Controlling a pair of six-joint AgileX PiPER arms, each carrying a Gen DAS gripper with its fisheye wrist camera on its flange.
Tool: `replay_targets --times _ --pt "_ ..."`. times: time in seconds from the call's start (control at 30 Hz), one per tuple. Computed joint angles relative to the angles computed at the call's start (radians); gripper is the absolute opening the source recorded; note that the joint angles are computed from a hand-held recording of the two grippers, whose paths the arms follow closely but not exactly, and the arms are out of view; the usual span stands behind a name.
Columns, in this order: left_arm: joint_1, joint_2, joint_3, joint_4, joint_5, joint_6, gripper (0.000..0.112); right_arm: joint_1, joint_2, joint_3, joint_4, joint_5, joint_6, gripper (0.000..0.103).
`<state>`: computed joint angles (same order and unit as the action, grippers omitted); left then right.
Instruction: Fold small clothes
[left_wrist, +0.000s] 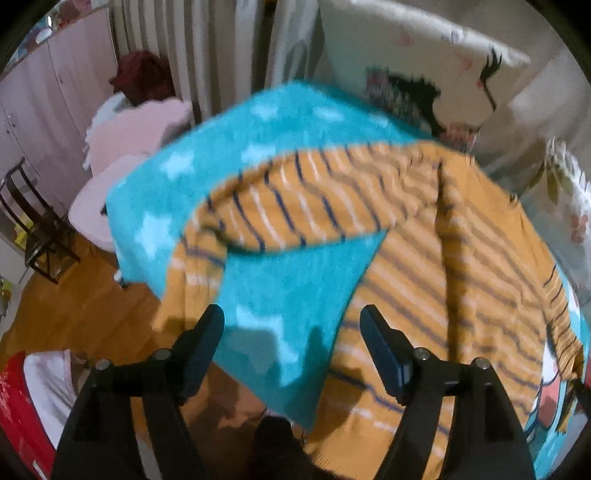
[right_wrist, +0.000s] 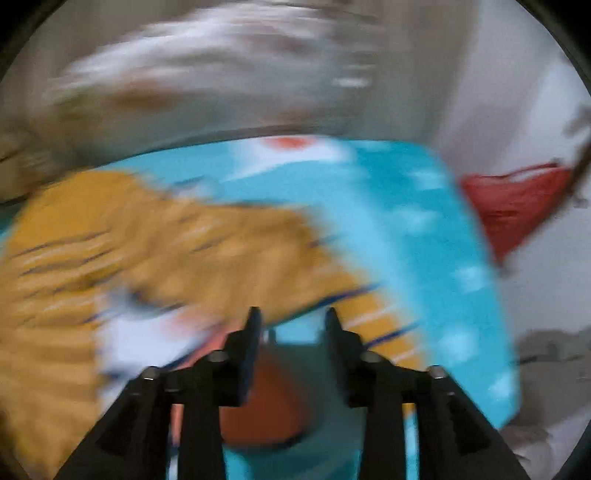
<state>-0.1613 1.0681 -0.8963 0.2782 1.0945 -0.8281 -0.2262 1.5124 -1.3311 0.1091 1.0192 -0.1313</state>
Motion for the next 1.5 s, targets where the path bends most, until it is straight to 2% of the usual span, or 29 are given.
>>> replay_targets --times 0.07,0.13,0.2,0.3,0.33,0.37,0.4,0.47,0.5,0.67,0.7,0.77,0.83,0.97,1.0,1.07,1.13,1.17,1.2,1.23,1.33,1.43,1.5 --pt "-0.003 0.008 0.057 -0.028 -0.036 0.002 0.075 0.067 -0.058 0.094 0.199 0.065 -0.138 0.056" --pt "-0.027 0.034 0.104 -0.038 -0.072 -0.004 0.075 0.160 -0.076 0.172 0.316 0.092 -0.216 0.056" --pt "-0.058 0.056 0.127 -0.042 -0.093 -0.023 0.075 0.312 -0.080 0.226 0.329 0.064 -0.198 0.056" --pt "-0.084 0.055 0.131 -0.060 -0.091 -0.052 0.075 0.441 -0.062 0.263 0.331 0.006 -0.156 0.056" --pt "-0.092 0.046 0.124 -0.060 -0.081 -0.060 0.075 0.494 -0.073 0.272 0.296 -0.022 -0.108 0.051" --pt "-0.100 0.041 0.118 -0.058 -0.072 -0.067 0.075 0.528 -0.085 0.282 0.272 -0.050 -0.085 0.041" --pt "-0.111 0.031 0.104 -0.053 -0.053 -0.078 0.075 0.546 -0.086 0.280 0.261 -0.048 -0.085 0.016" --pt "-0.132 0.015 0.078 -0.043 -0.025 -0.098 0.075 0.559 -0.109 0.292 0.233 -0.042 -0.072 0.010" --pt "-0.144 0.008 0.060 -0.038 -0.008 -0.106 0.075 0.532 -0.122 0.302 0.251 -0.024 -0.100 0.005" --pt "-0.224 0.001 0.003 -0.006 0.017 -0.145 0.075 0.363 -0.207 0.392 0.312 0.065 -0.202 0.004" --pt "-0.241 0.008 -0.004 0.000 0.014 -0.152 0.075 0.284 -0.234 0.412 0.356 0.099 -0.254 0.004" --pt "-0.266 0.045 -0.025 -0.007 -0.004 -0.153 0.075 0.155 -0.277 0.437 0.397 0.120 -0.297 0.004" --pt "-0.279 0.084 -0.043 -0.026 -0.023 -0.141 0.075 -0.030 -0.291 0.444 0.430 0.136 -0.338 0.004" --pt "-0.344 0.165 -0.098 -0.037 -0.028 -0.140 0.075 -0.389 -0.183 0.418 0.509 0.158 -0.397 0.006" --pt "-0.364 0.180 -0.115 -0.028 -0.025 -0.144 0.075 -0.464 -0.149 0.403 0.512 0.136 -0.397 0.007" --pt "-0.392 0.201 -0.139 -0.013 -0.014 -0.143 0.075 -0.559 -0.101 0.356 0.495 0.103 -0.389 0.012" --pt "-0.409 0.222 -0.161 0.000 -0.004 -0.147 0.075 -0.637 -0.023 0.286 0.526 0.123 -0.397 0.033" --pt "-0.417 0.230 -0.171 0.009 0.004 -0.152 0.075 -0.671 0.021 0.251 0.571 0.149 -0.404 0.040" --pt "-0.421 0.239 -0.182 0.013 0.012 -0.156 0.075 -0.687 0.048 0.227 0.598 0.167 -0.404 0.052" --pt "-0.421 0.243 -0.189 0.012 0.017 -0.155 0.075 -0.691 0.088 0.188 0.616 0.173 -0.388 0.053" --pt "-0.430 0.255 -0.208 0.018 0.030 -0.165 0.075 -0.609 0.180 0.055 0.572 0.099 -0.298 0.051" --pt "-0.445 0.278 -0.226 0.035 0.046 -0.178 0.075 -0.567 0.291 -0.191 0.497 0.020 -0.213 0.051" --pt "-0.447 0.290 -0.233 0.035 0.048 -0.183 0.075 -0.561 0.363 -0.350 0.427 0.014 -0.128 0.051"
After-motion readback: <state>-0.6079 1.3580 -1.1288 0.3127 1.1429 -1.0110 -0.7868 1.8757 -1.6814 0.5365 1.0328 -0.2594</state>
